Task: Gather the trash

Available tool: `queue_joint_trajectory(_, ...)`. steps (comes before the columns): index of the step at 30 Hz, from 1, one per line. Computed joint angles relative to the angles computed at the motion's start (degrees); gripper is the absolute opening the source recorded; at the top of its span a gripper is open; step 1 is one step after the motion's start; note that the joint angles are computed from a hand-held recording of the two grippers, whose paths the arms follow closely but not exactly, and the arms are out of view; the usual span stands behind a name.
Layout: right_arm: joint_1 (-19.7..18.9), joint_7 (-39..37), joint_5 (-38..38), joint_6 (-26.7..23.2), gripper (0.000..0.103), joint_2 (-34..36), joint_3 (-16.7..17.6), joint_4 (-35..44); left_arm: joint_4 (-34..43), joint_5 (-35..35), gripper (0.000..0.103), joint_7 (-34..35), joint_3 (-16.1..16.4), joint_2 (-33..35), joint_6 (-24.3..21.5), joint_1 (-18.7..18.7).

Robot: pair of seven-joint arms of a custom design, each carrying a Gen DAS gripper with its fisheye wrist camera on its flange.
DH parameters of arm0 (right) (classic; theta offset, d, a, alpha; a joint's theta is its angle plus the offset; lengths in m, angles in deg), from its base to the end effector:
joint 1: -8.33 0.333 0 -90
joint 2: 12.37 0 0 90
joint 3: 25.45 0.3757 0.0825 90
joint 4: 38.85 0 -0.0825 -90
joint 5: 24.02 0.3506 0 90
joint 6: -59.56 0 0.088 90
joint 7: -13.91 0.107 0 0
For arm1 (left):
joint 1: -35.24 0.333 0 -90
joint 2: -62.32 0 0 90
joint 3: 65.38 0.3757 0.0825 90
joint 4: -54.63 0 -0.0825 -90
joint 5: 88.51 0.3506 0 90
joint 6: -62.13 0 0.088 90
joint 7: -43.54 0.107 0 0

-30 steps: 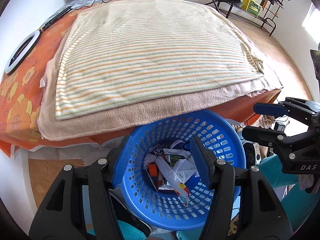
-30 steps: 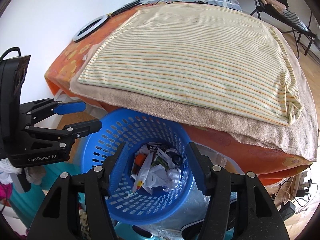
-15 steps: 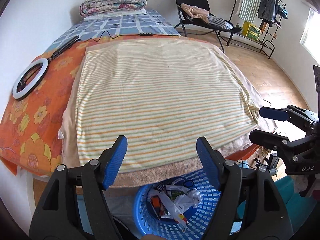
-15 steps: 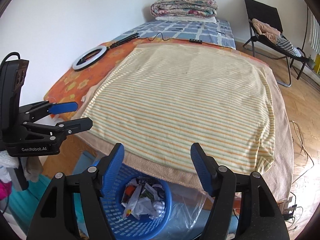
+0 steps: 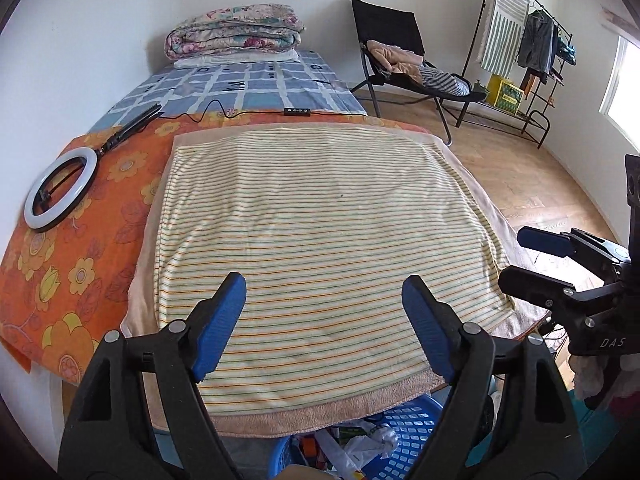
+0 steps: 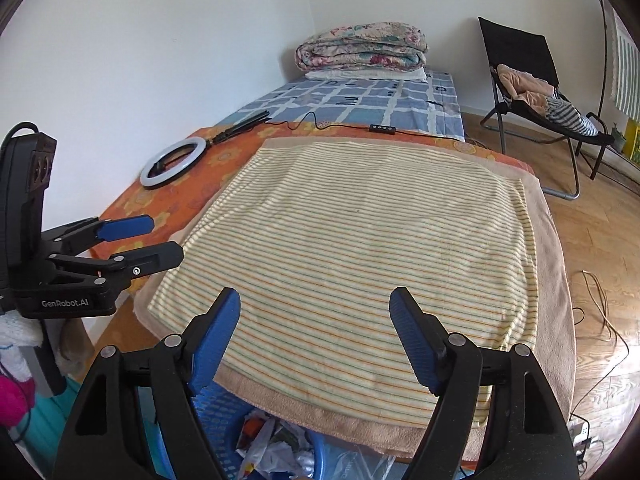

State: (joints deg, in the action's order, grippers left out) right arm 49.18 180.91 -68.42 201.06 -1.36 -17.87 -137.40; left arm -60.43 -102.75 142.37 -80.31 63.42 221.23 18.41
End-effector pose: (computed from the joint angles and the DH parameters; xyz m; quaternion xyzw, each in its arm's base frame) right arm 0.4306 0.4753 0.6025 -0.6415 0.6588 -0.2042 0.3359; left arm 0.4973 -0.2935 0.6072 -0.4698 0.8000 -0.3502 0.1291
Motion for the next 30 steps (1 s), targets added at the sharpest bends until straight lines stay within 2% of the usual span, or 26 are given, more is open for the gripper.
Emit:
queue_joint_trajectory(7, -1.3, 2.0, -0.2, 3.7, 0.077, -0.1, -0.7, -1.5, 0.3, 2.4, 0.083, -1.3, -0.1, 0.8, 1.2, -0.2)
queue_joint_trajectory(9, -1.6, 2.0, 0.3, 4.3, 0.077, -0.2, -0.8, -1.8, 0.6, 0.4, 0.083, 0.3, -0.4, 0.9, 0.8, -0.1)
queue_joint_trajectory(18, -1.8, 2.3, 1.2, 4.2, 0.077, 0.0, -0.9, -2.1, 0.7, -2.7, 0.083, 2.0, -0.5, 1.0, -1.0, 0.0)
queue_joint_trajectory(30, -1.6, 2.4, 1.4, 3.7, 0.077, 0.2, -1.0, -2.2, 0.0, -1.0, 0.083, 0.2, -0.3, 0.9, -1.6, -0.1)
